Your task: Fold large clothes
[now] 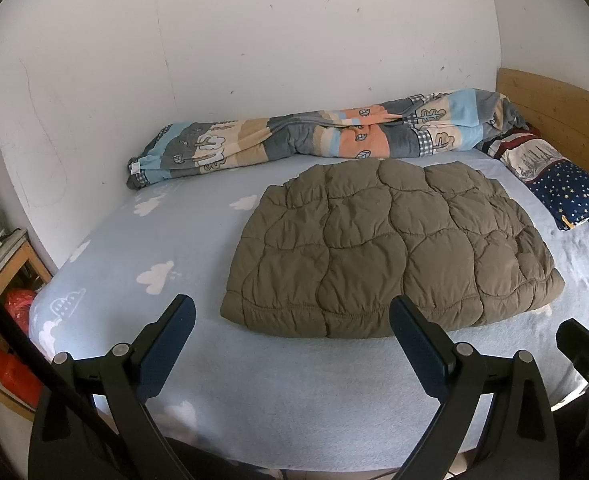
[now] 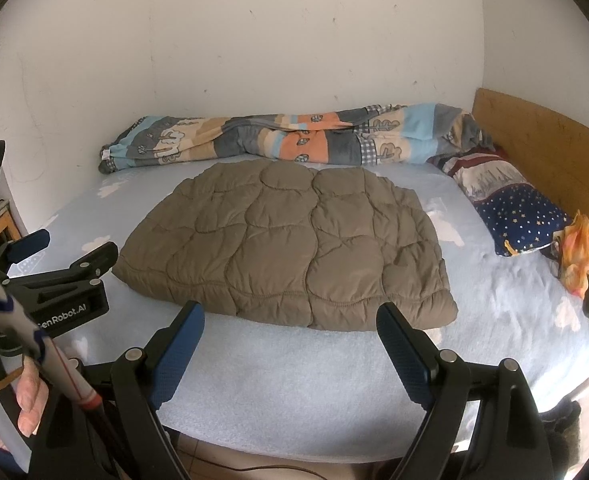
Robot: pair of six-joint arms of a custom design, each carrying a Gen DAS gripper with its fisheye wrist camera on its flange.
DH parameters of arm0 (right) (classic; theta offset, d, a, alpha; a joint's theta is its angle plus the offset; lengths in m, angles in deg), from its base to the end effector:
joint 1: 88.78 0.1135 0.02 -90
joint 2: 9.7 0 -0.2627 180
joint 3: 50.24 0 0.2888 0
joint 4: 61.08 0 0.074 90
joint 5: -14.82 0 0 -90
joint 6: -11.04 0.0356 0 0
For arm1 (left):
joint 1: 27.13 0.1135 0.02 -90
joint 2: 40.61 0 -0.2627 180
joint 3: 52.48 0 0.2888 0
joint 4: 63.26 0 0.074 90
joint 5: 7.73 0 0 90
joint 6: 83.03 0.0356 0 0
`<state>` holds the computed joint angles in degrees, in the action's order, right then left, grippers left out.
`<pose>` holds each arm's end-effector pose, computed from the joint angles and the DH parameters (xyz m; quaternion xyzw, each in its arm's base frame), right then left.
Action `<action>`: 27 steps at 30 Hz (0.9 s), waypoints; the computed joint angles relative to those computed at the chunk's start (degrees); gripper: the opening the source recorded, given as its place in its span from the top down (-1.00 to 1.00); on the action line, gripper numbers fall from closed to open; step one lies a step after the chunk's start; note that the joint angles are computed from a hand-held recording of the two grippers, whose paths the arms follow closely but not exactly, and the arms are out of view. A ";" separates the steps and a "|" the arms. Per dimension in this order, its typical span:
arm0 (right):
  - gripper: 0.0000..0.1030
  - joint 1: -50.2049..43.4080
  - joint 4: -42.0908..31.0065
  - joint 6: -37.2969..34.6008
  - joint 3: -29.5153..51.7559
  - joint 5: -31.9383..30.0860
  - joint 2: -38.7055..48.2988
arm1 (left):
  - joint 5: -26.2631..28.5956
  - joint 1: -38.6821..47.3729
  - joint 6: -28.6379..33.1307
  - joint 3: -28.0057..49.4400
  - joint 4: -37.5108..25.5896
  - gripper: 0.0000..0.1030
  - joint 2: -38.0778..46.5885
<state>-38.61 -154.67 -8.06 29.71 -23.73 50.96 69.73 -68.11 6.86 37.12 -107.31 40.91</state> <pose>0.1430 0.1280 0.3453 0.2189 0.8672 -0.1044 0.4349 0.2732 -0.2271 0.3500 0.2627 0.8471 -0.0673 0.4569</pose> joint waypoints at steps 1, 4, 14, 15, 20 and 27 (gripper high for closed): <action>-0.76 0.02 0.08 0.09 -0.13 -0.11 0.03 | 0.08 0.01 -0.04 0.04 -0.04 -0.88 -0.03; -0.76 -0.04 0.27 0.15 -0.26 -0.31 0.12 | -0.14 -0.16 -0.09 0.13 0.01 -0.89 0.05; -0.76 -0.29 0.82 -0.15 -0.94 -0.80 -0.22 | -0.10 -0.13 -0.05 0.00 0.04 -0.89 -0.07; -0.76 -0.10 0.78 0.31 -1.11 -0.82 -0.10 | -0.08 -0.14 -0.06 0.06 0.00 -0.89 -0.03; -0.76 0.15 0.64 0.84 -1.27 -0.73 -0.04 | -0.09 -0.08 0.10 0.03 -0.02 -0.89 -0.05; -0.76 0.00 0.72 0.70 -1.40 -1.13 -0.23 | -0.04 -0.07 0.20 0.02 -0.07 -0.89 -0.10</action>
